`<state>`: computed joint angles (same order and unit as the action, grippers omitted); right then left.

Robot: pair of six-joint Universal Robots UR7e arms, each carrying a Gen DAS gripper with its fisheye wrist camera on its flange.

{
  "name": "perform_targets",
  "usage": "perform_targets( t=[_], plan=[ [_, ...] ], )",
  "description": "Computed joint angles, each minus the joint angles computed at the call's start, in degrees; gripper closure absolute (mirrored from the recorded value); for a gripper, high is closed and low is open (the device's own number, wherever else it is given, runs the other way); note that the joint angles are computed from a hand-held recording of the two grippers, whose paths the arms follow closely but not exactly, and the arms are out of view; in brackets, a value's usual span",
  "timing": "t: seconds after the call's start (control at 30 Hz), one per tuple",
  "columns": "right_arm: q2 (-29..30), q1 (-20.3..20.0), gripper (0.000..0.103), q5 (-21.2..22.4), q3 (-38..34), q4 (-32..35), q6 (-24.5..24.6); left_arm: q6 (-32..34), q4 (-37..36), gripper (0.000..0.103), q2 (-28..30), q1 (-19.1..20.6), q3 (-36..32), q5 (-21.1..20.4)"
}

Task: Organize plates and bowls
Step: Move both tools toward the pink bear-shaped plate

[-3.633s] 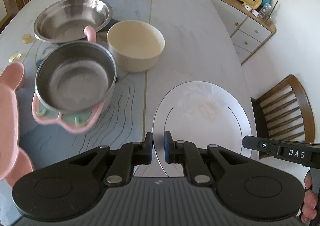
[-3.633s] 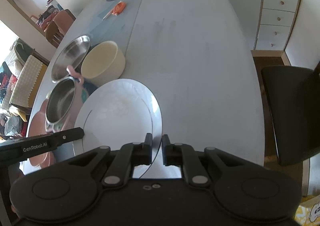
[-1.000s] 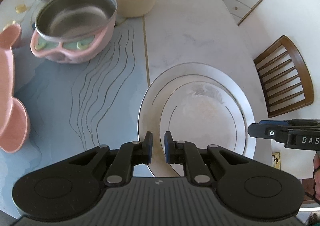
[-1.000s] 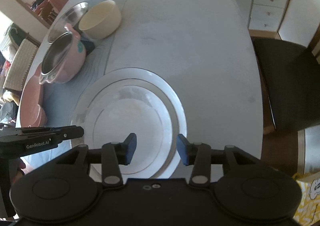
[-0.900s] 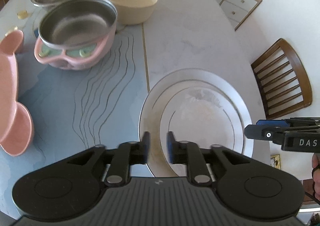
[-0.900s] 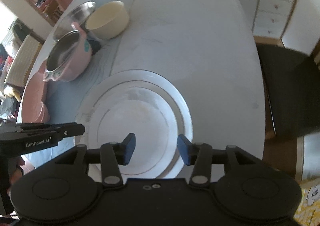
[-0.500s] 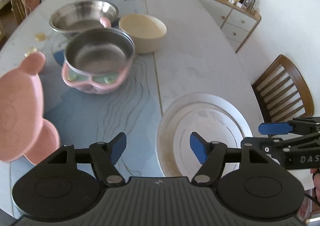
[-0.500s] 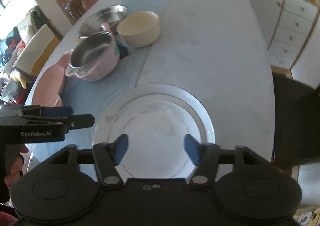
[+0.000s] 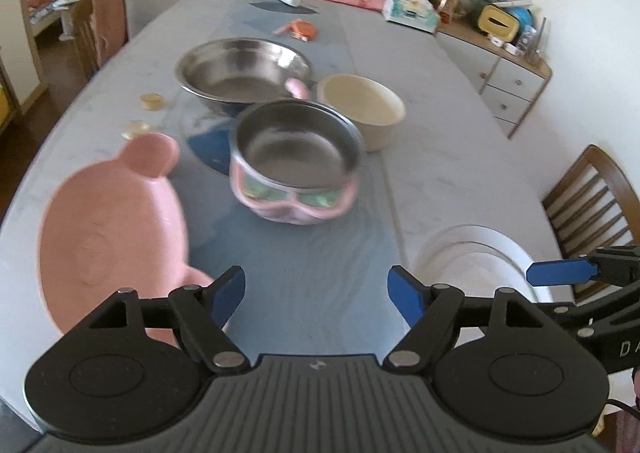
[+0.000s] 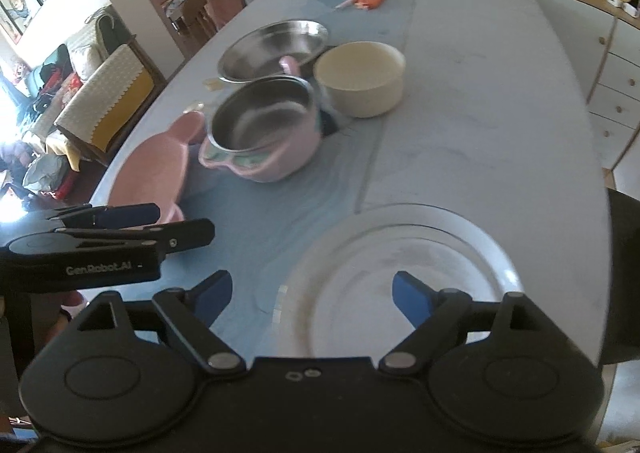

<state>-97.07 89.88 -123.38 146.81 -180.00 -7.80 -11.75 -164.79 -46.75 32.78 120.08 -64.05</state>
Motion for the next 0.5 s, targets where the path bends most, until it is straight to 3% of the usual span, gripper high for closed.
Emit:
perform_targets(
  t=[0.5],
  plan=[
    [21.58, 5.03, 0.017, -2.03, -9.23, -5.27, 4.2, 7.46, 1.15, 0.025, -3.15, 9.21, -2.76, 7.86]
  ],
)
